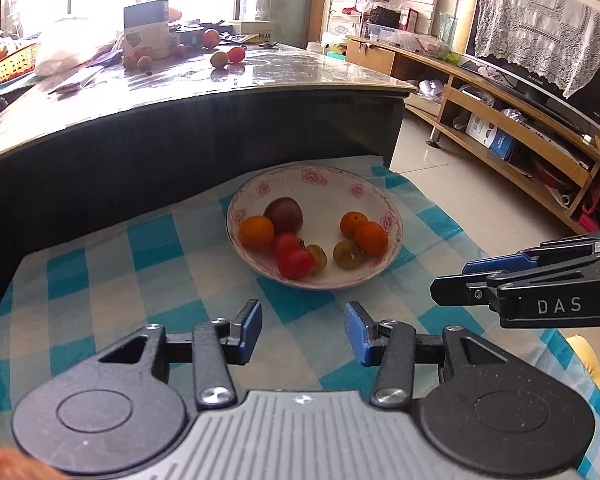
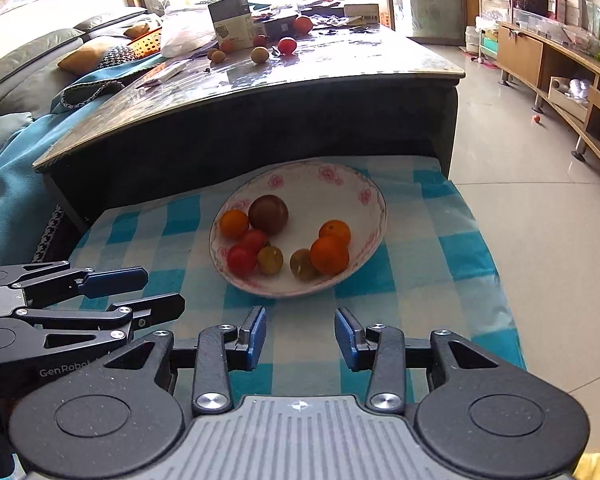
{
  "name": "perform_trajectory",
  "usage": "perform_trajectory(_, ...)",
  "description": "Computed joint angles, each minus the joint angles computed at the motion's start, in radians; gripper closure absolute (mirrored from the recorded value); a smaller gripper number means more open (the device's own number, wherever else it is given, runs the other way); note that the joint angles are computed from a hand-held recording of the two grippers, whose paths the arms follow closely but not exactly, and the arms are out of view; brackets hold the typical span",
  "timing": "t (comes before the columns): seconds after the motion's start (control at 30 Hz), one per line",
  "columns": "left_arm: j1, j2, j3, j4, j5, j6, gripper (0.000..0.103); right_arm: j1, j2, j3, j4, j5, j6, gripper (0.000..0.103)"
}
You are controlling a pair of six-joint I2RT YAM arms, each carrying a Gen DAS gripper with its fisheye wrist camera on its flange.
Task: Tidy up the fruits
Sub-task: 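Withdraw both open tools away from the bowl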
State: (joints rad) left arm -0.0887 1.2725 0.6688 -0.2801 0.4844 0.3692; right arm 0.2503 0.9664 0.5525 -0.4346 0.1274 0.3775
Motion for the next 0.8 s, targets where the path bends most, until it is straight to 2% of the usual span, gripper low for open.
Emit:
perform_trajectory(0.23,0.031,-0.158,-0.099,-0.088,-0.015,0.017,0.041,0.181,-0.127,-0.04,-0.119,0.099,0.172,0.068)
perform_trajectory(0.3,0.042,-0.2,-0.116,-0.115,-0.019,0.018,0.033,0.239,-0.155,-0.046,-0.156,0.135,0.227,0.067)
perform_trajectory(0.47,0.074,-0.295,-0.15,-0.164,-0.022,0.024,0.028,0.379,-0.221,-0.054,-0.255,0.226,0.362,0.063)
perform_trajectory(0.6,0.099,-0.372,-0.181,-0.192,-0.035,0.026,0.018,0.495,-0.25,-0.055,-0.327,0.295,0.469,0.062)
perform_trajectory(0.8,0.108,-0.459,-0.216,-0.228,-0.065,0.02,0.009,0.642,-0.266,-0.043,-0.417,0.382,0.614,0.062)
